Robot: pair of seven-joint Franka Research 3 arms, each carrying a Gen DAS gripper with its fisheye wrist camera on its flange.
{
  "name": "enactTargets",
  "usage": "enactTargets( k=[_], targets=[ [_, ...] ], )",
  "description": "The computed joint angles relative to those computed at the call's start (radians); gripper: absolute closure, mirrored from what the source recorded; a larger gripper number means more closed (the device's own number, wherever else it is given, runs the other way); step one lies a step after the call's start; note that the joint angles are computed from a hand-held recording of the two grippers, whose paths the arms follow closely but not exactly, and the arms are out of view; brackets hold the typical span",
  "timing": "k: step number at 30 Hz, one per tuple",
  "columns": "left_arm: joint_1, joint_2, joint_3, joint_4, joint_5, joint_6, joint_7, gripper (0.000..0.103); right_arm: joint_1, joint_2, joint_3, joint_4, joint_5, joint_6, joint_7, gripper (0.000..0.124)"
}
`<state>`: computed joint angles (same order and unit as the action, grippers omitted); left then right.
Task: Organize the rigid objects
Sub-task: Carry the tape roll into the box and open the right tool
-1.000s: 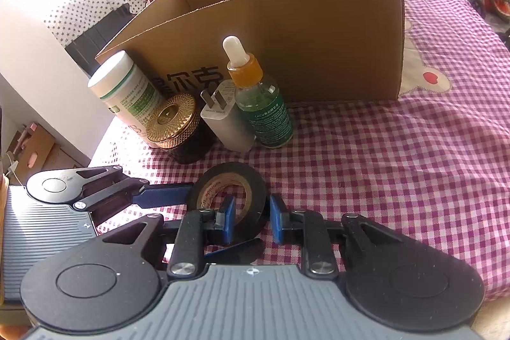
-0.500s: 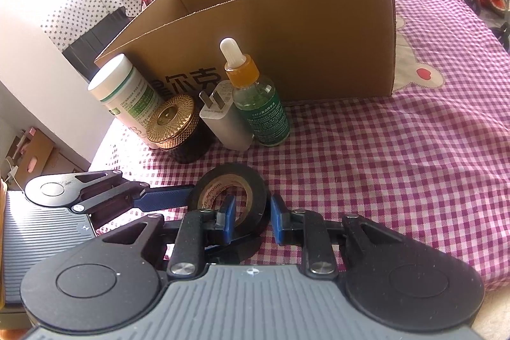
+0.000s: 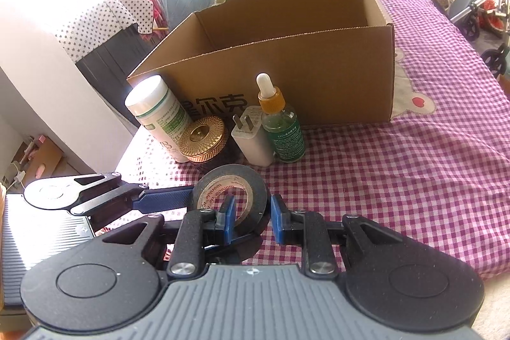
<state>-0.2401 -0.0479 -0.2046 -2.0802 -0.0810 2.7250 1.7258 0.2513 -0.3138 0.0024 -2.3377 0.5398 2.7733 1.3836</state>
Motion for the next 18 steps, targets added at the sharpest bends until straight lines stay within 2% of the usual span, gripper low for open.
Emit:
enactTargets(
  k=[4, 10, 14, 18],
  targets=[
    [0.001, -0.057, 0.005, -0.036, 0.029, 0.056, -0.027, 0.039, 0.006, -0.046, 0.019, -0.013, -0.019, 0.051, 0.004, 0.098],
    [0.013, -0.096, 0.014, -0.024, 0.135, 0.138, -0.106, 0.039, 0.050, -0.051, 0.001, 0.048, -0.020, 0.131, -0.056, 0.098],
    [0.024, -0.067, 0.022, 0.055, 0.186, 0.155, -0.136, 0.039, 0.072, -0.010, -0.017, 0.146, -0.013, 0.142, -0.115, 0.098],
    [0.037, 0.016, 0.020, 0.192, 0.221, 0.133, -0.141, 0.039, 0.070, 0.076, -0.033, 0.298, -0.001, 0.093, -0.175, 0.098]
  ],
)
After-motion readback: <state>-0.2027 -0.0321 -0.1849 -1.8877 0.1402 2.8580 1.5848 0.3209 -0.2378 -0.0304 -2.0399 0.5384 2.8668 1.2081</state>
